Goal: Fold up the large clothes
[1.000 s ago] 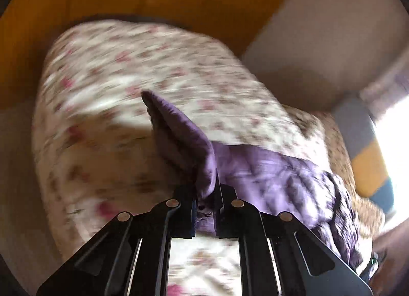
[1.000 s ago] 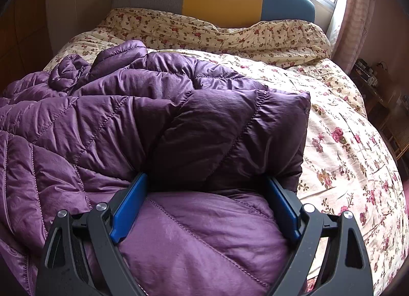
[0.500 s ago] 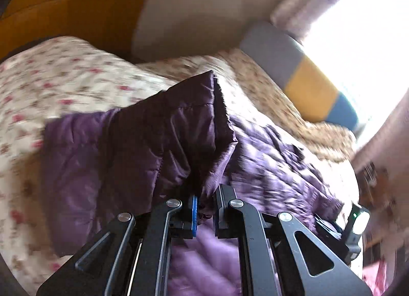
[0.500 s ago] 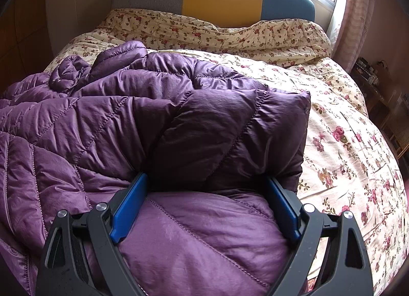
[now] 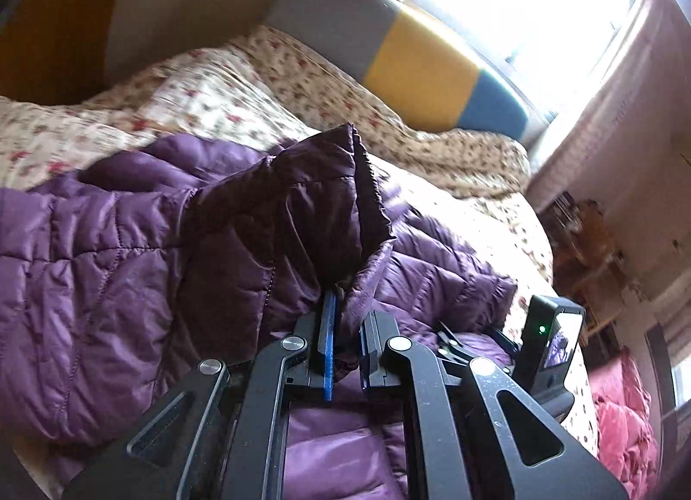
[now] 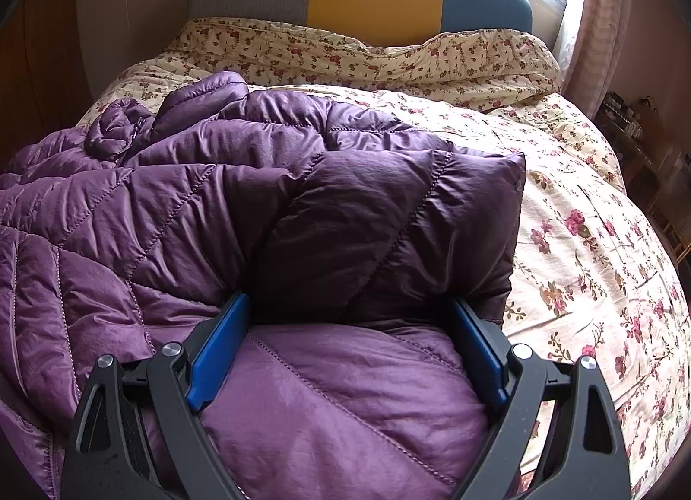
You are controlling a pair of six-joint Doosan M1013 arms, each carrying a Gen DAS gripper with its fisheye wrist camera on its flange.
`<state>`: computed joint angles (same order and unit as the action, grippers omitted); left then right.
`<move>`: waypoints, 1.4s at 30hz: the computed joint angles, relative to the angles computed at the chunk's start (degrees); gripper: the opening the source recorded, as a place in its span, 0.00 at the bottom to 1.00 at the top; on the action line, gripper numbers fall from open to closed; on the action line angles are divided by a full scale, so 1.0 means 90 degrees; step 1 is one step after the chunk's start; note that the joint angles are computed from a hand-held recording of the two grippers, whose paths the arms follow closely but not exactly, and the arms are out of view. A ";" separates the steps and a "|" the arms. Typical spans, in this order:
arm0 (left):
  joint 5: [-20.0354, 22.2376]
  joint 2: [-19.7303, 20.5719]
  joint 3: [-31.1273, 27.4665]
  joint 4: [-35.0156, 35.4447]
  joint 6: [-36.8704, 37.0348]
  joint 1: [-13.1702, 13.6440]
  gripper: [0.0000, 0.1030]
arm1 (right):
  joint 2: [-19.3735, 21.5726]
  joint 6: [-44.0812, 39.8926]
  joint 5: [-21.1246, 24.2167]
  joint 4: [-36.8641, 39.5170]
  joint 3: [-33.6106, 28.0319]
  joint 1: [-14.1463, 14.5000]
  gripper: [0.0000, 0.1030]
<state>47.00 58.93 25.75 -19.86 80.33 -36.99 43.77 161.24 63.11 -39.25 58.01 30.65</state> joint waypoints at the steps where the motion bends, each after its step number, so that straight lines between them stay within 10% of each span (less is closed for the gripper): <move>1: 0.0123 0.0103 -0.0169 -0.0094 0.0110 -0.0016 0.08 | 0.0000 0.0000 0.0000 0.0000 0.0000 0.0000 0.87; 10: 0.0993 0.0848 -0.1427 -0.0288 0.0254 -0.0131 0.10 | -0.0005 -0.0004 -0.0037 0.0024 0.0004 -0.0014 0.87; 15: 0.0774 0.0563 -0.0864 -0.0403 0.0479 -0.0095 0.36 | -0.0010 -0.0034 -0.0018 0.0042 0.0008 -0.0019 0.87; 25: -0.0229 -0.0364 0.0878 -0.0521 0.0930 -0.0014 0.39 | 0.0081 -0.0215 0.0176 0.0261 -0.0308 -0.0042 0.83; 31: -0.0620 -0.0684 0.1472 0.0366 0.0316 -0.0039 0.39 | -0.0146 0.0196 -0.0505 0.0234 -0.0157 0.0008 0.75; 38: -0.0903 -0.0920 0.1931 0.0792 -0.0122 0.0004 0.39 | -0.0201 -0.1019 -0.2609 0.2231 -0.0203 -0.0081 0.66; 42: -0.1027 -0.1037 0.2133 0.0996 -0.0278 0.0039 0.39 | 0.0239 -0.1933 -0.2590 0.3475 -0.0949 -0.0070 0.66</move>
<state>37.76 49.60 44.95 -10.90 77.83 -36.64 45.92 143.85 39.79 -7.97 49.47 30.01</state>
